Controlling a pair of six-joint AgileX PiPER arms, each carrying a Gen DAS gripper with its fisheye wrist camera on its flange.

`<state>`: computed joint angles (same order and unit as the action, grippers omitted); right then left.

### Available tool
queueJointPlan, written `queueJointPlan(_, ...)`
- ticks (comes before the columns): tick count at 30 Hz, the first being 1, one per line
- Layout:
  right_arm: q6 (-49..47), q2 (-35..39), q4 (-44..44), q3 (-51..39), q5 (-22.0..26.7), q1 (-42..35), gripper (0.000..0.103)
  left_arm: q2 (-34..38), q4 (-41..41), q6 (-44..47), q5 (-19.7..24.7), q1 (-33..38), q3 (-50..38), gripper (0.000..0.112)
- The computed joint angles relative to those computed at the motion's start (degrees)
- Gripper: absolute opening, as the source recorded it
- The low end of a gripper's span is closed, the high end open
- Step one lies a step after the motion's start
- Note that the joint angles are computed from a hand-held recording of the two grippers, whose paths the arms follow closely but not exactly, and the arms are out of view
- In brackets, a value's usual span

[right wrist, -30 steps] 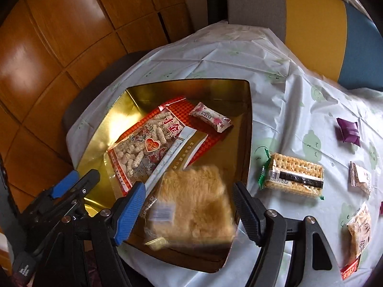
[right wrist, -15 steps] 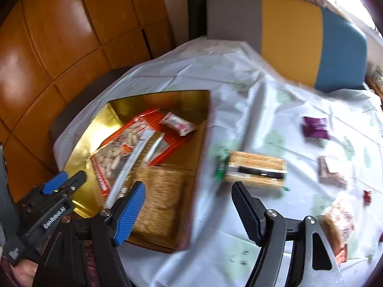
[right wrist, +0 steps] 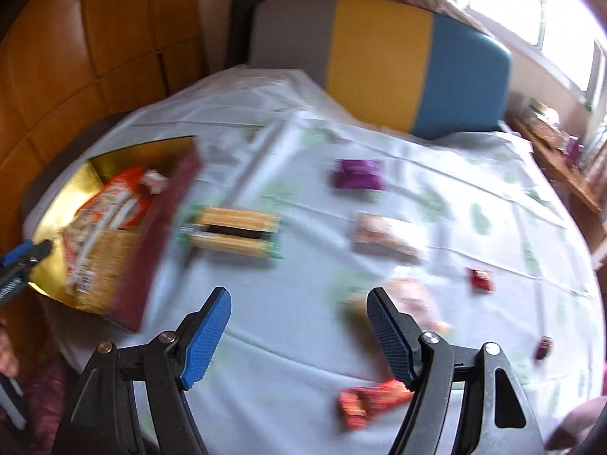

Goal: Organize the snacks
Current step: 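Move the left gripper toward the red candy bar while the right gripper moves toward the small red candy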

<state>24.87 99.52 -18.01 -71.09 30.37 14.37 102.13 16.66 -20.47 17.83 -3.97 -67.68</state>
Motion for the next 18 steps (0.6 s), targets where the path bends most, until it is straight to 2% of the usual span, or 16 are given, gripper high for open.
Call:
queueJointPlan(6,0.85,-3.33,-5.33,2.83,0.76,-9.29,0.076,-0.01,0.88,-0.22,0.58,-2.09,-0.26,0.052)
queueJointPlan(11,3.48,-0.28,-7.4,1.49,1.13,-17.58,0.076,0.78,2.98,-0.86,1.73,-4.47,-1.27,0.052)
queueJointPlan(14,-0.69,2.95,2.32,-2.14,4.68,-22.32,0.076,1.28,2.87,-0.68,2.73,-5.72,-2.3,0.052)
queueJointPlan(18,-2.5,4.99,6.05,-4.15,7.3,-23.22,0.075,1.52,3.83,-0.61,3.62,-7.83,-3.54,0.052)
